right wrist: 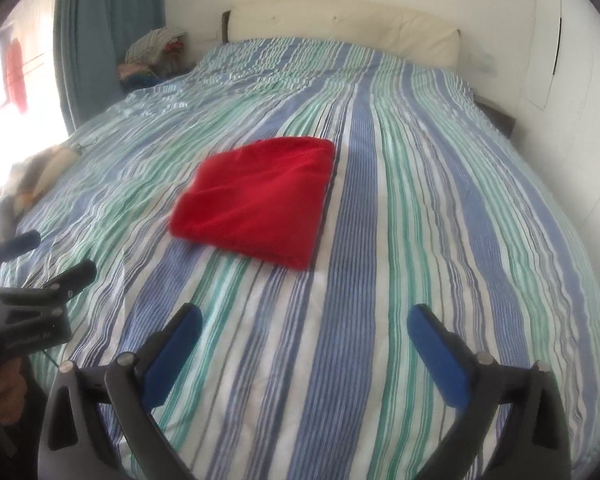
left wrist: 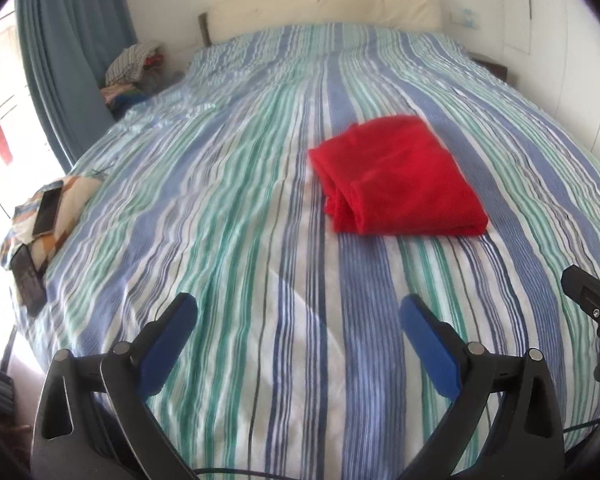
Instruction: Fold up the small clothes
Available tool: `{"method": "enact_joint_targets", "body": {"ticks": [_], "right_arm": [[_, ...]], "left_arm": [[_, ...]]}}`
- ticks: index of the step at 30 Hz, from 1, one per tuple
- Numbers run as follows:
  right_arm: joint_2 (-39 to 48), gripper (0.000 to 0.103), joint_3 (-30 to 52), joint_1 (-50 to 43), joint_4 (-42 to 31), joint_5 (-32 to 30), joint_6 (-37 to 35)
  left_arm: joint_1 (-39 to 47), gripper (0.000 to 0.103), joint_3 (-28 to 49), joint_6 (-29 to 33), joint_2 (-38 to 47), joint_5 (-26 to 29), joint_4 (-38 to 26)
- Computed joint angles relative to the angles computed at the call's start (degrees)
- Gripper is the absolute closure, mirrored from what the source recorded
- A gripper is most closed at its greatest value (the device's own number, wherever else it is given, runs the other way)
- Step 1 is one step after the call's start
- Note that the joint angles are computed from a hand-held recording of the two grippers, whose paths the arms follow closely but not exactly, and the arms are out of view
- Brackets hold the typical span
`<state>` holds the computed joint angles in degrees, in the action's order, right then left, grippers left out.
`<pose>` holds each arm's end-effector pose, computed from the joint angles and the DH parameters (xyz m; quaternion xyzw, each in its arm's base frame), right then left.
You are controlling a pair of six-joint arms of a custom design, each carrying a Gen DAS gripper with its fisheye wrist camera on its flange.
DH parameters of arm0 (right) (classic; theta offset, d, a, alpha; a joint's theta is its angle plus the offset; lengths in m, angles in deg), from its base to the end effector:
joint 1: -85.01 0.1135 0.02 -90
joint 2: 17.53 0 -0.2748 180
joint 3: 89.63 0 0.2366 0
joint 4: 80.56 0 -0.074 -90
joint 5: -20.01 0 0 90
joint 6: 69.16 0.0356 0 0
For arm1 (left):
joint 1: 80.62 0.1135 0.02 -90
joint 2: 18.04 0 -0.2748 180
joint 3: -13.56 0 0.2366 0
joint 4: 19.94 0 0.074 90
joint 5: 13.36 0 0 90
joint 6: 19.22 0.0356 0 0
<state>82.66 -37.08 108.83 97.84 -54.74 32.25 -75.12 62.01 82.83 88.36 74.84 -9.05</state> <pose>0.2771 0.1121 0.1271 -0.0545 0.9287 -0.0141 0.3666 0.2963 0.0297 0.0964 0.0474 0.9293 0.0703 0.3595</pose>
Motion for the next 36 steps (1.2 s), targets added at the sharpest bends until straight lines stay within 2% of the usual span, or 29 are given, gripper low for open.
{"method": "enact_joint_targets", "body": {"ticks": [10, 36], "right_arm": [[-4.67, 0.001, -3.51, 5.98, -1.86, 7.35, 4.01], [-7.75, 0.001, -3.56, 7.73, -5.26, 10.16, 4.92]], "left_arm": [[-1.47, 0.001, -3.35, -0.68, -3.76, -0.69, -1.71], [-2.47, 0.0, -3.7, -1.51, -6.13, -2.73, -3.78]]}}
